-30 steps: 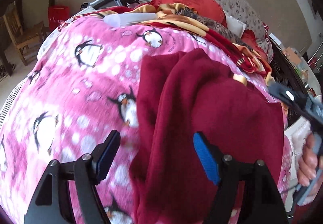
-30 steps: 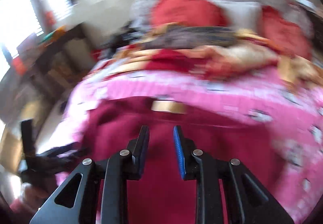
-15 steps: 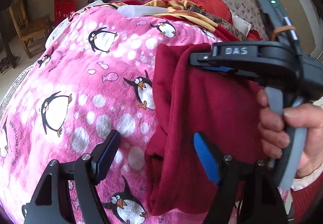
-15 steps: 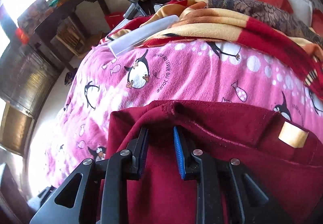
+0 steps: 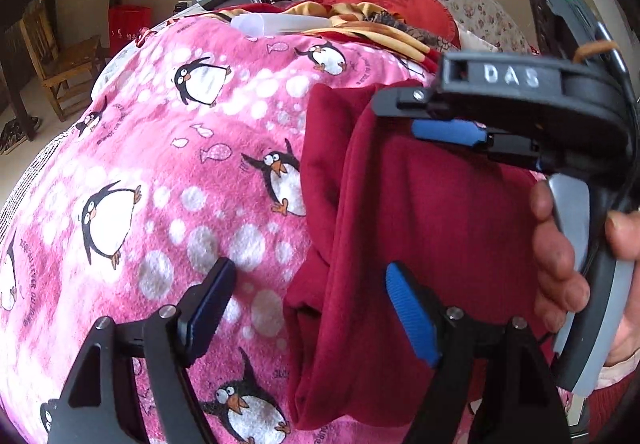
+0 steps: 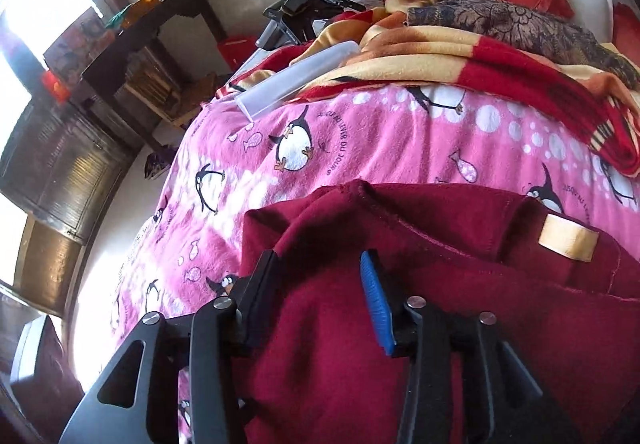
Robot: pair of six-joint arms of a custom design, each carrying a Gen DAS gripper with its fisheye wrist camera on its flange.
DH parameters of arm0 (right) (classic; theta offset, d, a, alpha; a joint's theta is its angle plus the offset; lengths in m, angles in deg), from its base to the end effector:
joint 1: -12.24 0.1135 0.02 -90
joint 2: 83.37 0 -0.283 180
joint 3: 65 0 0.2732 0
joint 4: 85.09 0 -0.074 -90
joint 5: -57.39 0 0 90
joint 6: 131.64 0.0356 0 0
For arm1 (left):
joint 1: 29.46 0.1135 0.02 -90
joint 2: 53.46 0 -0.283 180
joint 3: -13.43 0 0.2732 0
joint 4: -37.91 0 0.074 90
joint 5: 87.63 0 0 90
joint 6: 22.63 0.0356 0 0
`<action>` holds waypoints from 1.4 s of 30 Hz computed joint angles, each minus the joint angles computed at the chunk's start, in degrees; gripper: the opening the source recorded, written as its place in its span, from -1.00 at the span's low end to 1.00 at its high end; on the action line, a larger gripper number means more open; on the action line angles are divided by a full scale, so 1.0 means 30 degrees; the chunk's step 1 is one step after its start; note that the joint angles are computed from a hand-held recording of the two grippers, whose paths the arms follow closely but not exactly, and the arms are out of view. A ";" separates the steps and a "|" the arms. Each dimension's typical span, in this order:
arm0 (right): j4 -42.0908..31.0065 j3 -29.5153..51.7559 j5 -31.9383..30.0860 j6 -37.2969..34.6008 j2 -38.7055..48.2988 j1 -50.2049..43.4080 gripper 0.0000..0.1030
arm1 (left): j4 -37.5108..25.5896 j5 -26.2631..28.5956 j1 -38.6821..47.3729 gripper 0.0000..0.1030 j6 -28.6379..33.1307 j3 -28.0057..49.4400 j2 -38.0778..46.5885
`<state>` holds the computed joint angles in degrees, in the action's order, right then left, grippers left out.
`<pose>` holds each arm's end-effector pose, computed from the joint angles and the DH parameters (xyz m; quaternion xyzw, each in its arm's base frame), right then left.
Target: Fold small clothes
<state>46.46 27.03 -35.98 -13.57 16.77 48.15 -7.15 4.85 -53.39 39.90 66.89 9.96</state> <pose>0.3233 0.2367 0.2621 -0.0739 0.9545 0.1762 0.2290 0.2053 -0.0928 0.2296 -0.0230 0.9533 -0.1489 0.2618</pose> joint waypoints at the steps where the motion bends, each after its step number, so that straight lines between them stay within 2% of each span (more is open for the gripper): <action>1: -0.0016 0.0071 -0.0140 0.0140 0.0061 0.0004 -0.36 | 0.0066 0.0019 -0.0008 0.60 -0.0002 -0.0052 -0.0020; 6: -0.0897 0.1580 0.0631 0.0046 0.1301 0.0479 -0.29 | 0.0349 -0.0131 -0.0223 0.66 -0.0164 -0.0244 -0.0081; 13: -0.3796 0.5046 0.3439 -0.0617 0.3843 0.1843 -0.22 | 0.0611 -0.0440 -0.0570 0.71 -0.0318 -0.0393 -0.0033; 16: -0.4778 0.6199 0.3906 -0.1034 0.4765 0.2042 -0.14 | 0.0747 -0.0295 -0.0540 0.74 -0.0194 -0.0525 -0.0173; 21: -0.5251 0.6761 0.4045 -0.1786 0.5388 0.1953 -0.14 | 0.0996 0.0246 -0.0322 0.78 0.0075 -0.0787 -0.0510; 23: -0.4541 0.5928 0.4153 -0.1477 0.4804 0.1812 -0.28 | 0.0941 0.0611 -0.0127 0.80 0.0297 -0.0793 -0.0653; 24: -0.4345 0.5492 0.4515 -0.1344 0.4460 0.1762 -0.67 | 0.0871 0.0775 -0.0006 0.80 0.0409 -0.0736 -0.0644; 26: -0.3201 0.4094 0.3526 -0.1274 0.3398 0.1265 -0.94 | 0.0840 0.1391 0.0445 0.80 0.0626 -0.0531 -0.0521; 27: -0.2743 0.3250 0.2918 -0.1086 0.2664 0.0845 -1.00 | 0.1002 0.1713 0.0691 0.80 0.0585 -0.0456 -0.0443; 30: -0.1250 0.1259 0.0960 -0.0651 0.0889 -0.0187 -1.00 | 0.1575 0.2130 0.1020 0.83 0.0544 -0.0104 0.0323; 33: -0.1056 0.0868 0.0500 -0.0706 0.0360 -0.0469 -1.00 | 0.1791 0.1851 0.0831 0.83 0.0266 0.0316 0.1072; 35: -0.1391 0.1466 0.0224 -0.0987 0.0704 -0.0341 -1.00 | 0.2010 0.2357 0.1100 0.83 -0.0321 0.0098 0.0749; 36: -0.2126 0.2345 0.0388 -0.1096 0.1279 -0.0098 -0.99 | 0.2023 0.2580 0.1261 0.83 -0.0411 -0.0007 0.0633; 37: -0.2802 0.3199 0.0446 -0.1274 0.1888 0.0072 -0.69 | 0.2014 0.2808 0.1428 0.83 -0.0527 -0.0184 0.0444; 39: -0.4351 0.5441 0.0716 -0.1720 0.3586 0.0604 -0.44 | 0.2049 0.2865 0.1451 0.83 -0.0514 -0.0531 0.0033; 42: -0.7299 0.8887 0.3008 -0.2159 0.6128 0.1695 -0.32 | 0.2263 0.2336 0.1076 0.85 -0.0097 -0.0978 -0.0304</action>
<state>24.56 53.70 -26.96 -20.04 35.15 53.24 -0.36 11.86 -50.17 39.61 63.96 9.05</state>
